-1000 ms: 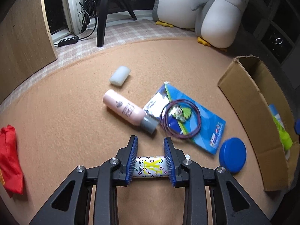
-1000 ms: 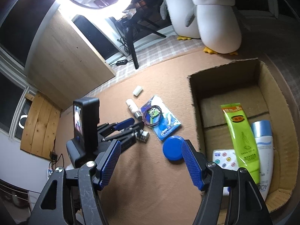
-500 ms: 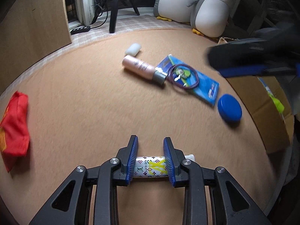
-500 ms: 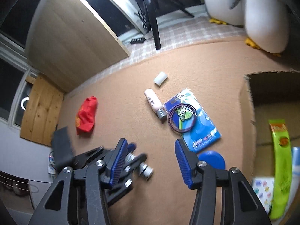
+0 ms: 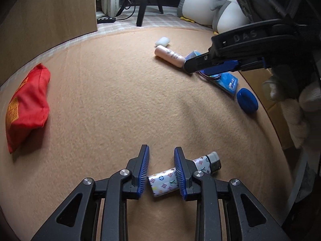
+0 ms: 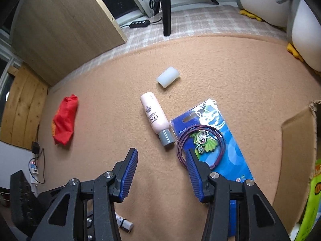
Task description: Organize objects
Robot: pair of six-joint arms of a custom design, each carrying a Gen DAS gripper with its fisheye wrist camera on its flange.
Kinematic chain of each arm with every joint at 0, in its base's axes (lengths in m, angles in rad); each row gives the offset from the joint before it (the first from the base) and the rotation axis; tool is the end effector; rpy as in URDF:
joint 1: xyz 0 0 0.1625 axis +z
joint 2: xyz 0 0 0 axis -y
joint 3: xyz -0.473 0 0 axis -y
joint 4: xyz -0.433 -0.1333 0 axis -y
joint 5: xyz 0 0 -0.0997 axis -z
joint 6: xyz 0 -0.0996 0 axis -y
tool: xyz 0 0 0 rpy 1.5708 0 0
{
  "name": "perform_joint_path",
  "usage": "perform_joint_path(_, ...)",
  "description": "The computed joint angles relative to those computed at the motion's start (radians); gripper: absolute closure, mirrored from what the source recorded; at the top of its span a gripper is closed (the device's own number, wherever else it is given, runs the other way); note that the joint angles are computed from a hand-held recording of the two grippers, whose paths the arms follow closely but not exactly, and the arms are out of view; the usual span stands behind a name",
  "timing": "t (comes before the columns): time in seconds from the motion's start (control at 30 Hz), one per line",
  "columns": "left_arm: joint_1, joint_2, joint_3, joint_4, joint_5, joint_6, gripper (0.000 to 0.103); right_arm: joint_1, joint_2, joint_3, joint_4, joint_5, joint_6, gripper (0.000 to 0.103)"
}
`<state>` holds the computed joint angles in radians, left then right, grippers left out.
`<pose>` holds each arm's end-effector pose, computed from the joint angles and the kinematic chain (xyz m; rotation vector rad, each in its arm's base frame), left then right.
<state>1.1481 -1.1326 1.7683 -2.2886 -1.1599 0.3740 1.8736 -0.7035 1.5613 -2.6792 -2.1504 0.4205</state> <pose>-0.1112 -0.6692 0.2509 1.0375 2.5255 -0.1260 0.3021 -0.7031 0.0850 -0.2529 -2.6154 0.5864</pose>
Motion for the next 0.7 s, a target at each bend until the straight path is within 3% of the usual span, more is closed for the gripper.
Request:
perform_joint_path(0.33,0.009,-0.007,-0.01,0.026,-0.008,-0.005,0.075,0.007,0.02,-0.021,0.055,0.008,-0.022,0.057)
perform_joint_path(0.6,0.015,-0.017,-0.01,0.042,-0.01,-0.002,0.075,0.008,0.003,0.025,0.031,0.084,0.002,0.057)
perform_joint_path(0.7,0.016,-0.021,-0.011,0.056,-0.007,0.0,0.074,0.02,0.003,0.039,0.021,0.071,-0.001,0.057)
